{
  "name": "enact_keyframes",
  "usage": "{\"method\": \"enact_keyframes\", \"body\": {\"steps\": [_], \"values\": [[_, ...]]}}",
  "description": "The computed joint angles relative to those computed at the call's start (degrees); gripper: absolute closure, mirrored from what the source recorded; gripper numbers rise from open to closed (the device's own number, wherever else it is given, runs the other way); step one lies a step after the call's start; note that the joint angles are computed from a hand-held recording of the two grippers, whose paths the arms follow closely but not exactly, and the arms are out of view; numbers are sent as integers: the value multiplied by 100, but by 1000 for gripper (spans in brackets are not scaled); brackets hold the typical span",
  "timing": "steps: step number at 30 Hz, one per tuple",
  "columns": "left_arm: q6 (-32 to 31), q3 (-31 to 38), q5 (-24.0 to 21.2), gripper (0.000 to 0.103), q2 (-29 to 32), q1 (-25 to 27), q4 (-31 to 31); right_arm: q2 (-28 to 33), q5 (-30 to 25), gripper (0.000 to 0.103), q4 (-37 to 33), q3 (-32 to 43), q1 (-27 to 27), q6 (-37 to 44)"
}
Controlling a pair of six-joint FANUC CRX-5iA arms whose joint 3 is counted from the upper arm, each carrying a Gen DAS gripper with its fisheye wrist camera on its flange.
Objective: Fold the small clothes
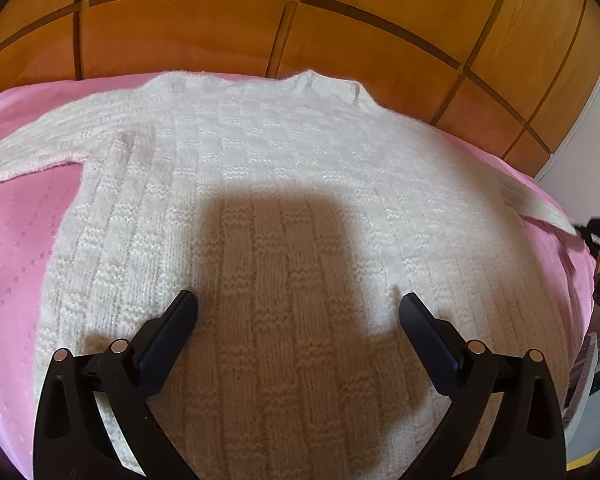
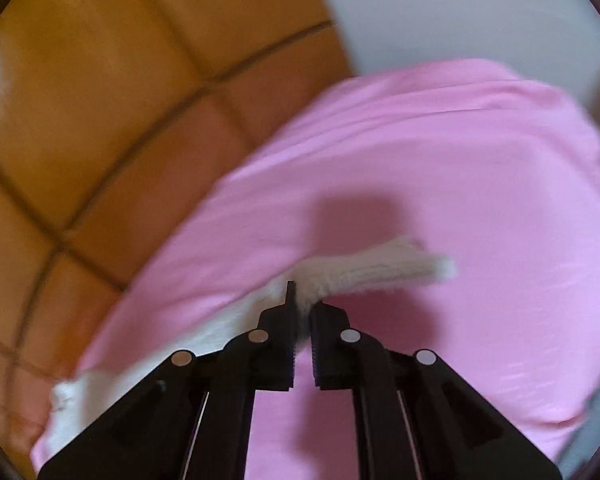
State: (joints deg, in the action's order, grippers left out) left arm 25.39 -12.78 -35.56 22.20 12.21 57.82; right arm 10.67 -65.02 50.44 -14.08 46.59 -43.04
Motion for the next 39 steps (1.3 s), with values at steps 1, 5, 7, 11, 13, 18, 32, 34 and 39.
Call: {"method": "enact_keyframes", "body": {"steps": [1, 5, 7, 11, 13, 18, 32, 34, 39], "values": [[-45, -8, -7, 4, 8, 4, 41, -4, -58, 98, -236, -9, -23, 139], [-49, 80, -282, 4, 61, 114, 34, -177, 697, 87, -262, -440, -53, -389], [-5, 126, -500, 4, 82, 222, 56, -174, 756, 64, -265, -430, 28, -432], [112, -2, -766, 4, -49, 529, 265, 83, 736, 43, -253, -52, 305, -260], [30, -167, -598, 4, -199, 657, 365, 142, 1181, 41, -240, 24, 448, -67], [353, -374, -606, 4, -386, 1228, 157, 473, 2932, 41, -499, 284, 684, 891], [-61, -792, -2346, 98, -276, 2352, -88, 1553, 2587, 92, -3235, 2409, 1698, 4533], [-98, -849, -2414, 99, -317, 2377, -30, 1540, 2676, 93, -3191, 2334, 1689, 4394], [-335, -999, -2755, 100, -592, 2565, 93, 1129, 2529, 94, -2546, 1940, 1886, 4283]]}}
